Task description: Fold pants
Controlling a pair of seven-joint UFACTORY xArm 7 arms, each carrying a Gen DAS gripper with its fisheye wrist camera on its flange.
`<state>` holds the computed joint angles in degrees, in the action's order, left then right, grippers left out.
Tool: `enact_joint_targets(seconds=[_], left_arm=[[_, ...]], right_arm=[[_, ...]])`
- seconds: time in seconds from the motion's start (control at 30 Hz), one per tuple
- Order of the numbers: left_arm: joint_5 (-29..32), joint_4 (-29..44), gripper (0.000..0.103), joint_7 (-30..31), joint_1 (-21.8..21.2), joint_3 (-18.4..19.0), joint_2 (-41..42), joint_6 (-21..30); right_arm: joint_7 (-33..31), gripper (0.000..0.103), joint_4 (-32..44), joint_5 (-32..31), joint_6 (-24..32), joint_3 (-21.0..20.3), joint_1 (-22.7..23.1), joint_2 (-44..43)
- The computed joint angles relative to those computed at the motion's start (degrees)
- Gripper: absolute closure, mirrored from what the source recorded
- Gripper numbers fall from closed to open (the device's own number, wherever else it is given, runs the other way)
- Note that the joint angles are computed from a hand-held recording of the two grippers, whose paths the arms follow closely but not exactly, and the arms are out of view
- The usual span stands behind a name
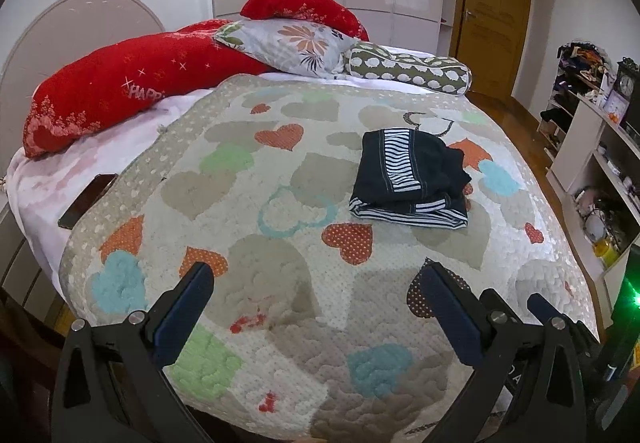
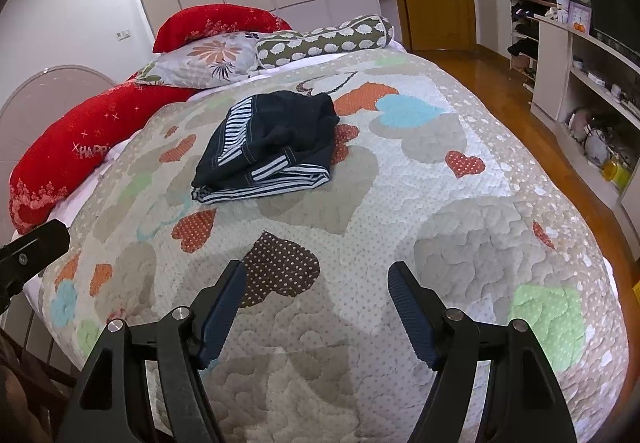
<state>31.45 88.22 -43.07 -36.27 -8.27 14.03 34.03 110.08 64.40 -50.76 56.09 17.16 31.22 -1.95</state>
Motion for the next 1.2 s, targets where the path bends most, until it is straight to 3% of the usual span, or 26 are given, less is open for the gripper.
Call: enact_joint_targets(seconds=[1.2], left_arm=[[-7.7, 0.5, 0.000, 7.0, 0.8, -0.6, 1.4, 0.0]], right_arm=[[-0.2, 0.020, 0.0, 0.3, -1.0, -0.5, 0.3, 0.9]])
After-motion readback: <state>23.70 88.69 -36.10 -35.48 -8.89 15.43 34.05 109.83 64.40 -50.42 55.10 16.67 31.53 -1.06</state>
